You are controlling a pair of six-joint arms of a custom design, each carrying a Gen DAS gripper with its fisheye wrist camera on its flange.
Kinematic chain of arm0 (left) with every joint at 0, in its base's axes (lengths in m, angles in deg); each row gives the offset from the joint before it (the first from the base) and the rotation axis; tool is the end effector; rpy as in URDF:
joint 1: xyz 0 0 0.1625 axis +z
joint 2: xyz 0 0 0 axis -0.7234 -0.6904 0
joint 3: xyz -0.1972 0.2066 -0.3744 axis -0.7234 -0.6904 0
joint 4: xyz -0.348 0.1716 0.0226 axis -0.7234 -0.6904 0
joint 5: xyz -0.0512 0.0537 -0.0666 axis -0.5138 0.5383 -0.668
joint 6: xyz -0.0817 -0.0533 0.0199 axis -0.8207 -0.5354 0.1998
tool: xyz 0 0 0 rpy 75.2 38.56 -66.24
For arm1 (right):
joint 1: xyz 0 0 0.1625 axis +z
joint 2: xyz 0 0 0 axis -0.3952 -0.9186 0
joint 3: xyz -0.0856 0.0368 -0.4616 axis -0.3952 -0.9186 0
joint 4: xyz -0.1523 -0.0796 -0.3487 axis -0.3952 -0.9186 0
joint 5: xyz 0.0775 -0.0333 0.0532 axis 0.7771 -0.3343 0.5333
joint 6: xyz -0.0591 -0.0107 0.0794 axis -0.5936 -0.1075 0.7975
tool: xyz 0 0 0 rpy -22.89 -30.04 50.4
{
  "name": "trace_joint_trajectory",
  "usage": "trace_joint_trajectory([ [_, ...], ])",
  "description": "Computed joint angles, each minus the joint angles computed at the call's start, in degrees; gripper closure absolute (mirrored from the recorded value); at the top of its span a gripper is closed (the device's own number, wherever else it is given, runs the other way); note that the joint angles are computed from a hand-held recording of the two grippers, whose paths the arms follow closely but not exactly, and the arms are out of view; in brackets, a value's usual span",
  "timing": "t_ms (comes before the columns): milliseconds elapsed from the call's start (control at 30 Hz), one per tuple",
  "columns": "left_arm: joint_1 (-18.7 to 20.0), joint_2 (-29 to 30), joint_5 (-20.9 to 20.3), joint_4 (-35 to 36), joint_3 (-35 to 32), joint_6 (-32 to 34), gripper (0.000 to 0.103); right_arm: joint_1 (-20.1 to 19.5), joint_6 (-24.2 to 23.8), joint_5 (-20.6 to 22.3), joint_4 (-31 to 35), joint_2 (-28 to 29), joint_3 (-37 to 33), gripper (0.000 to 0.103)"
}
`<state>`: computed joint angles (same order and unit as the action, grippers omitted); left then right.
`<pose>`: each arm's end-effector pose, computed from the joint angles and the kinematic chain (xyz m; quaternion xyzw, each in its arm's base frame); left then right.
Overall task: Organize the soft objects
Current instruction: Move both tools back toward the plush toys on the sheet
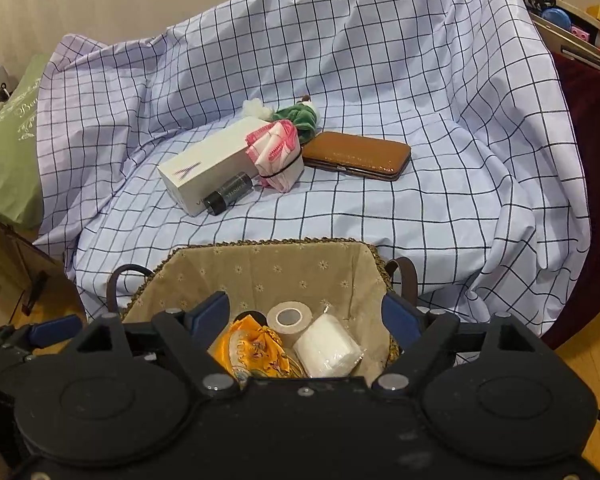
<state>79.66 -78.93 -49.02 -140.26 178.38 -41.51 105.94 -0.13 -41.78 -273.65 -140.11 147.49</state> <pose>-0.2850 -0.4463 -0.0490 0.1776 0.8625 -0.3310 0.3390 0.0410 -0.4292 0.2433 0.0729 -0.8754 0.3714 0.3006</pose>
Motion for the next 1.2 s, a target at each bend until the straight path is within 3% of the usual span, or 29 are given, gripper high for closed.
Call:
trace_joint_trajectory([
  [333,0.6,-1.1,-0.2,2.5,0.2,-2.9,0.009,1.1,-1.0,-2.0,2.2,-0.2,-0.8,0.014],
  [533,0.8,-1.8,-0.2,3.2,0.1,-2.7,0.007,2.3,-1.7,-1.7,5.0,-0.9,-1.7,0.005],
  [900,2.3,-2.6,1.0,0.4,-3.0,4.8,0.007,4.4,-2.0,-3.0,9.9,-1.5,-7.5,0.002],
  [1200,4.2,-0.8,2.1,-3.4,-8.9,15.0,0.007,2.7,-3.8,-2.4,11.3,-1.2,-12.9,0.003],
])
